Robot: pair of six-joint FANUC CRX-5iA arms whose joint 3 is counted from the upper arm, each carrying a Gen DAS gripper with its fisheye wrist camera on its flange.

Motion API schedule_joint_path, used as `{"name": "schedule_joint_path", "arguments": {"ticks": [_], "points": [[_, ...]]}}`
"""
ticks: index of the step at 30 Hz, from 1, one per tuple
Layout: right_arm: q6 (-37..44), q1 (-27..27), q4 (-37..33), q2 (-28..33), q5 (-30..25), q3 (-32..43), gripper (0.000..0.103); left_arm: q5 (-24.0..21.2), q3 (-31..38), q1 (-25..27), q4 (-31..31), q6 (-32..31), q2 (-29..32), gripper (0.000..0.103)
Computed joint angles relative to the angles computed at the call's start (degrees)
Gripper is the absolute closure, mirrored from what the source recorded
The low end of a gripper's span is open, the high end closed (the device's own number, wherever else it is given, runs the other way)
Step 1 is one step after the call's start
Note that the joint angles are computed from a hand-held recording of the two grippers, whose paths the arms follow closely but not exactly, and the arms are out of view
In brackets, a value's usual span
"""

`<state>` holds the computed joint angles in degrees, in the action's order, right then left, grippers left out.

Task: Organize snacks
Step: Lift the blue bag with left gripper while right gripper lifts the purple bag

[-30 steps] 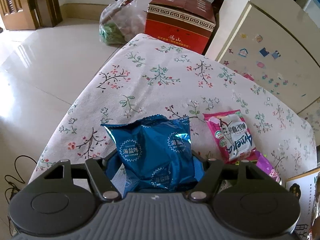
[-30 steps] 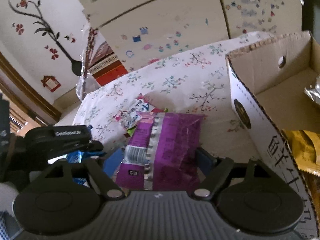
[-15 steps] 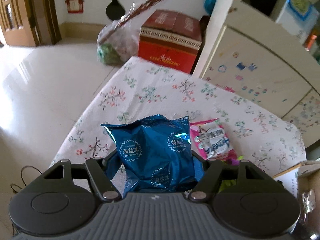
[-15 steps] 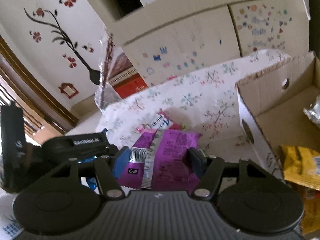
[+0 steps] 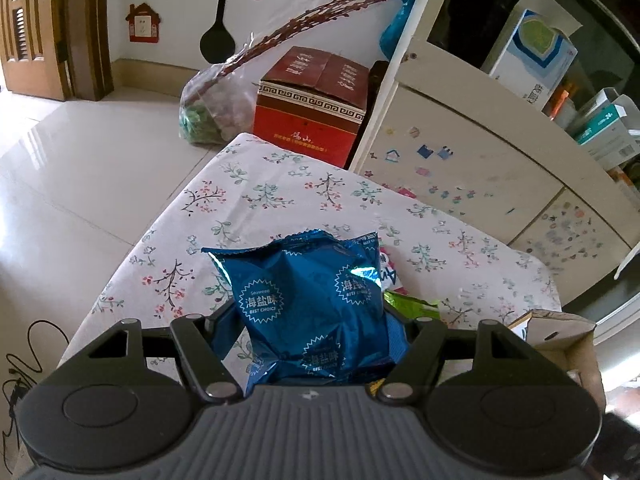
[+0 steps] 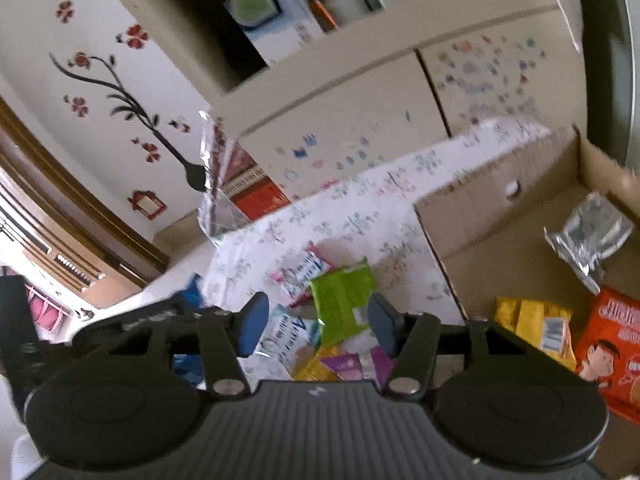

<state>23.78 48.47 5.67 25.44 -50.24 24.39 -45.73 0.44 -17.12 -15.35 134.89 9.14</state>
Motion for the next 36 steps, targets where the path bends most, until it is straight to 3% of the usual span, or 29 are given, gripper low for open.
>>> {"name": "schedule_joint_path", "arguments": {"ticks": [2, 4, 7, 15, 18, 20, 24, 25, 30, 36], "points": [[-0.38, 0.28, -0.59, 0.34, -1.31, 0.38, 0.044, 0.12, -0.12, 0.09, 0.18, 0.00, -0.17, 0.028], [0.57, 1.25, -0.28, 1.89, -6.00, 2.82, 0.039, 0.80, -0.61, 0.54, 1.32, -0.36, -0.56, 0.028], [2.29, 3.95, 4.69, 4.18, -12.06, 4.87, 0.029, 2.69, -1.79, 1.07, 2.94, -1.35, -1.59, 0.028], [6.02, 6.65, 7.71, 7.87, -16.37, 6.77, 0.020, 4.78, -3.23, 1.43, 4.44, -2.96, -3.02, 0.028], [6.40, 6.12, 4.66, 8.05, -15.21, 6.66, 0.017, 4.43, -3.44, 1.77, 4.17, -2.16, -3.38, 0.028], [6.05, 5.90, 3.53, 6.56, -11.63, 4.32, 0.016, 4.39, -3.68, 2.02, 4.07, -1.83, -3.75, 0.028], [13.79, 3.44, -9.17, 3.22, -4.24, 2.46, 0.019, 4.39, -3.96, 2.52, 4.08, -1.48, -4.25, 0.028], [14.02, 3.54, -9.41, 2.84, -3.82, 2.18, 0.019, 4.50, -4.14, 2.70, 4.25, -1.43, -4.44, 0.028], [5.87, 5.80, 3.02, 2.29, -4.14, -0.57, 0.017, 5.05, -4.68, 3.22, 4.20, -1.15, -5.31, 0.028], [-3.11, 3.84, -2.93, 3.48, -8.04, 1.02, 0.014, 5.48, -4.85, 3.29, 4.17, -0.96, -5.62, 0.028]]}}
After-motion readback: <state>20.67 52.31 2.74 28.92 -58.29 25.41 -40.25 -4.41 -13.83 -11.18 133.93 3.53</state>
